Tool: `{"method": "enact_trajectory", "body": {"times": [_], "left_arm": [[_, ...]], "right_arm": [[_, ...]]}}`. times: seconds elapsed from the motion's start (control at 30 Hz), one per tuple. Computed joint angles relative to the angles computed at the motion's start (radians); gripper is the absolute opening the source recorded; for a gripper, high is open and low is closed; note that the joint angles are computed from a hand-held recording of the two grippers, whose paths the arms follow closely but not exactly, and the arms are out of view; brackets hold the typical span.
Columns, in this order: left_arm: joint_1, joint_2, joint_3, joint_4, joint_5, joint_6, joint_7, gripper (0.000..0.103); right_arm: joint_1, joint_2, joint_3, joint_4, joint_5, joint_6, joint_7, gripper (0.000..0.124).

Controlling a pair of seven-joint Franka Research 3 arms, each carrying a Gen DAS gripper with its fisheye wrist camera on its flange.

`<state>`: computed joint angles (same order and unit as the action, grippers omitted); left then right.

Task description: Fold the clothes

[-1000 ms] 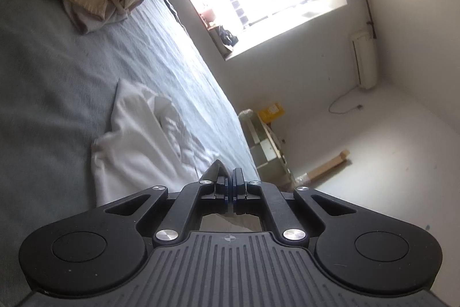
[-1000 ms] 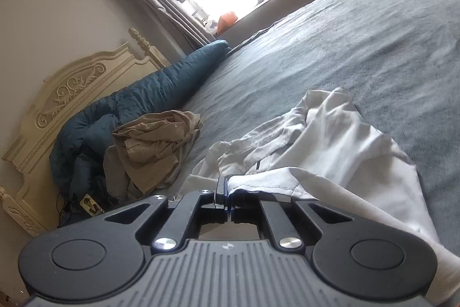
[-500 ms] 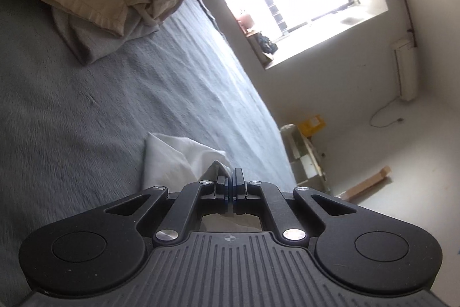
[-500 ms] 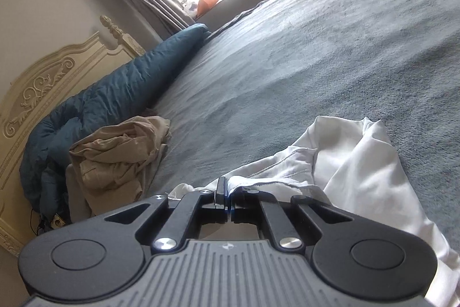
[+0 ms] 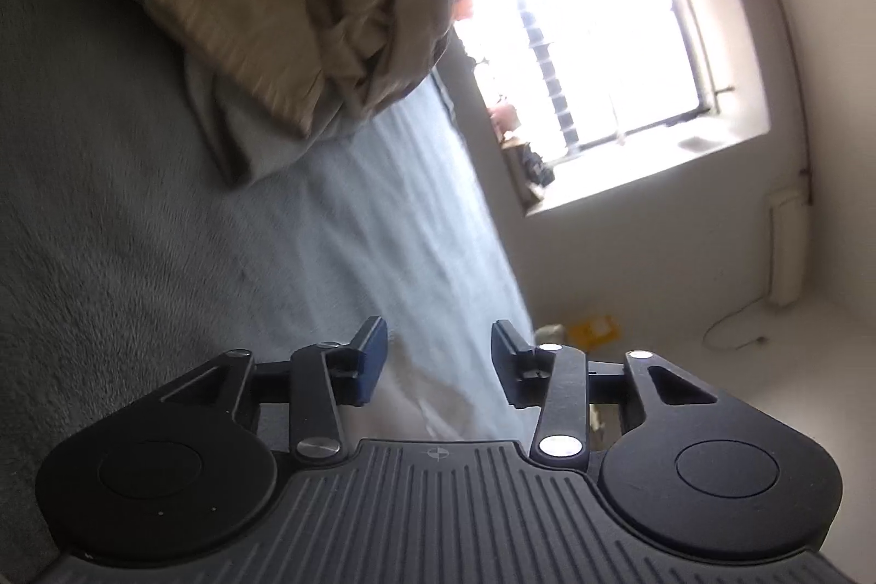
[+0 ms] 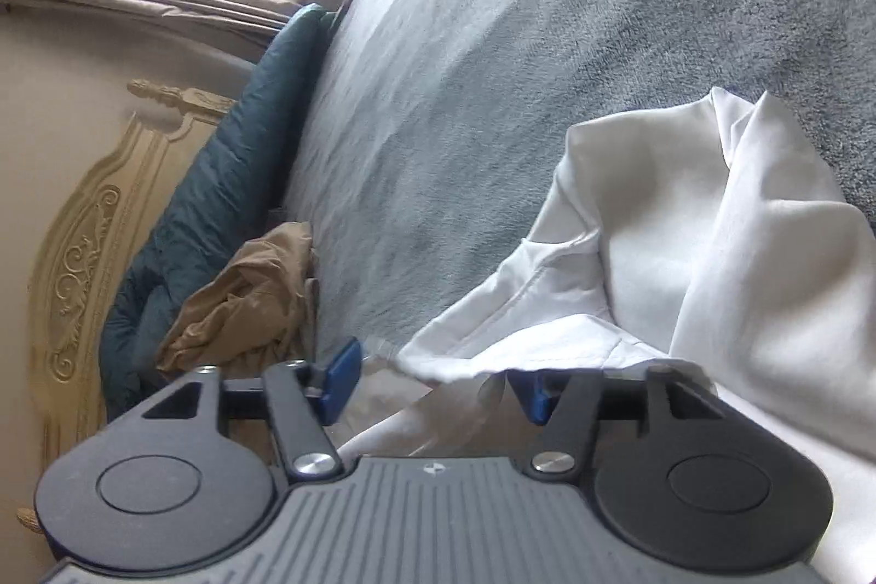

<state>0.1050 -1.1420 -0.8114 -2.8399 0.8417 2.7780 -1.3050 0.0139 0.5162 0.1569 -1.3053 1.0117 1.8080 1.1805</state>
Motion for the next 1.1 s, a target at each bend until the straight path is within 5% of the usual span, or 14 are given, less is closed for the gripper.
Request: {"method": "enact_trajectory", "body": {"times": [0.17,0.33,0.5,0.63,0.77,0.9,1.03,1.1], "left_arm": [[-0.195,0.0,0.029,0.063,-0.051,-0.215,0.158,0.045],[-0.343,0.115,-0.006,0.182,-0.103,-0.366,0.285,0.049],[-0.352,0.247,-0.053,0.245,-0.051,-0.262,0.223,0.052],[-0.245,0.286,-0.128,0.27,0.04,-0.14,0.072,0.064],[-0.162,0.294,-0.158,0.256,0.084,-0.044,-0.045,0.068],[-0.145,0.322,-0.153,0.243,0.06,-0.031,-0.083,0.069],[-0.115,0.292,-0.201,0.24,0.042,-0.088,-0.182,0.069],[-0.084,0.26,-0.248,0.244,0.046,-0.127,-0.253,0.069]], "right_arm": [[-0.029,-0.084,-0.016,-0.032,0.005,-0.052,-0.034,0.071],[-0.131,-0.244,-0.064,-0.167,0.146,-0.237,-0.149,0.071],[-0.26,-0.394,-0.21,-0.282,0.27,-0.541,-0.285,0.071],[-0.368,-0.471,-0.336,-0.317,0.362,-0.764,-0.328,0.077],[-0.41,-0.648,-0.444,-0.397,0.268,-0.729,-0.477,0.079],[-0.394,-0.689,-0.51,-0.436,0.257,-0.748,-0.48,0.079],[-0.338,-0.634,-0.456,-0.479,0.171,-0.666,-0.394,0.079],[-0.295,-0.612,-0.391,-0.534,0.074,-0.506,-0.369,0.079]]}}
